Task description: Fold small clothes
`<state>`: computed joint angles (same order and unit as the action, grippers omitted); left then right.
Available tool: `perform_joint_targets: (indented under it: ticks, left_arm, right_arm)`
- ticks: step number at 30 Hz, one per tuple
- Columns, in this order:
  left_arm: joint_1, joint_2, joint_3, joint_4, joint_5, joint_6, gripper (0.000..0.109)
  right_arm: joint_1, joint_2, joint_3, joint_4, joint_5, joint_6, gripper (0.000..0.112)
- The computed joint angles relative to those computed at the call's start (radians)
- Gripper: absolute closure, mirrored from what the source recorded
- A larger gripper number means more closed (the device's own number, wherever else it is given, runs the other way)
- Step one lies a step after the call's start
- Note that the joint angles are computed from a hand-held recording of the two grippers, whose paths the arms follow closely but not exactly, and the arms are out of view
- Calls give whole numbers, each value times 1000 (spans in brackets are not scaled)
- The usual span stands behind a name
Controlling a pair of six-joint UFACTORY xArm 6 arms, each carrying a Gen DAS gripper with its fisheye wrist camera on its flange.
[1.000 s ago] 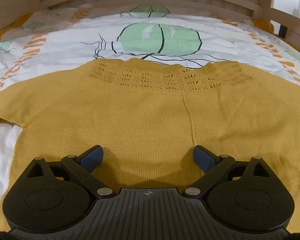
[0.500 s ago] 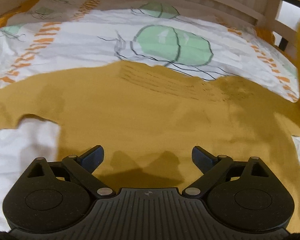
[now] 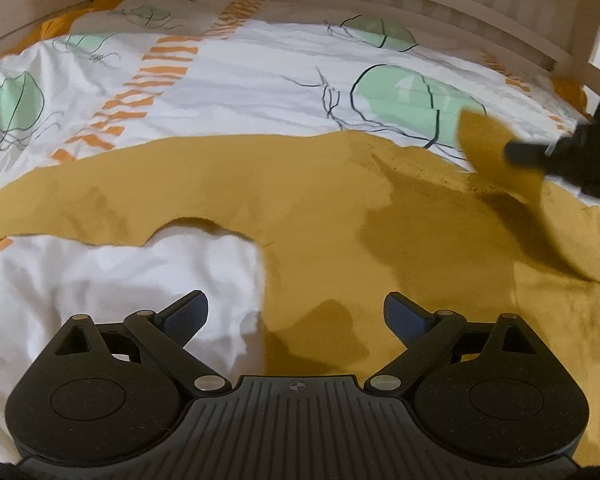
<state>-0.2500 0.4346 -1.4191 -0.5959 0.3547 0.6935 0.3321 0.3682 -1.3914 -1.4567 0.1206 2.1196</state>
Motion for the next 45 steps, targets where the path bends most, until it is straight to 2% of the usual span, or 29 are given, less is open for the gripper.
perform_joint_targets:
  ticks: [2, 4, 6, 7, 8, 10, 14, 22, 25, 27, 30, 31, 32, 35, 36, 41, 43, 45]
  left_arm:
    - [4, 6, -9, -1, 14, 3, 13]
    - [4, 10, -18, -10, 32, 8, 13]
    - [1, 15, -28, -20, 46, 15, 13]
    - [-5, 18, -36, -28, 54, 19, 13]
    - [-7, 25, -46, -36, 58, 26, 13]
    - [-18, 33, -64, -50, 71, 34, 13]
    - [-44, 56, -108, -70, 103, 37, 13]
    - [-82, 154, -237, -4, 160, -82, 15]
    - [-87, 192, -293, 11, 197, -113, 26]
    - [-93, 217, -329, 37, 220, -140, 30]
    - [-101, 243, -366, 64, 250, -157, 45]
    - [-105, 248, -371, 68, 249, -156, 54]
    - [-109, 250, -373, 67, 244, -153, 69]
    - [-117, 248, -372, 79, 227, -172, 101]
    - [-121, 237, -360, 67, 210, -158, 105]
    - [-140, 145, -268, -23, 72, 10, 105]
    - [-131, 124, -270, -65, 67, 54, 105]
    - [-118, 126, -297, -51, 68, 28, 105]
  right_arm:
    - [18, 18, -1, -4, 7, -7, 87]
    - [21, 19, 7, -69, -10, 42, 81]
    - [17, 4, 21, -210, -25, 174, 45]
    - [19, -5, 25, -283, -21, 242, 39]
    - [21, -25, 42, -357, -9, 309, 36]
    - [23, -72, 96, -408, 21, 339, 36]
    - [32, -180, 236, -415, 112, 293, 35]
    - [58, -315, 426, -424, 285, 248, 32]
    - [59, -350, 477, -468, 319, 286, 32]
    - [50, -367, 500, -478, 328, 319, 32]
    - [17, -408, 539, -511, 331, 429, 32]
    - [6, -428, 558, -533, 337, 482, 32]
    - [-4, -449, 576, -548, 345, 526, 32]
    - [-32, -517, 642, -568, 379, 623, 32]
    - [-40, -535, 661, -557, 393, 638, 32]
    - [-77, -615, 744, -499, 428, 706, 32]
    - [-86, -637, 764, -462, 436, 696, 32]
    - [-91, -646, 774, -411, 440, 651, 31]
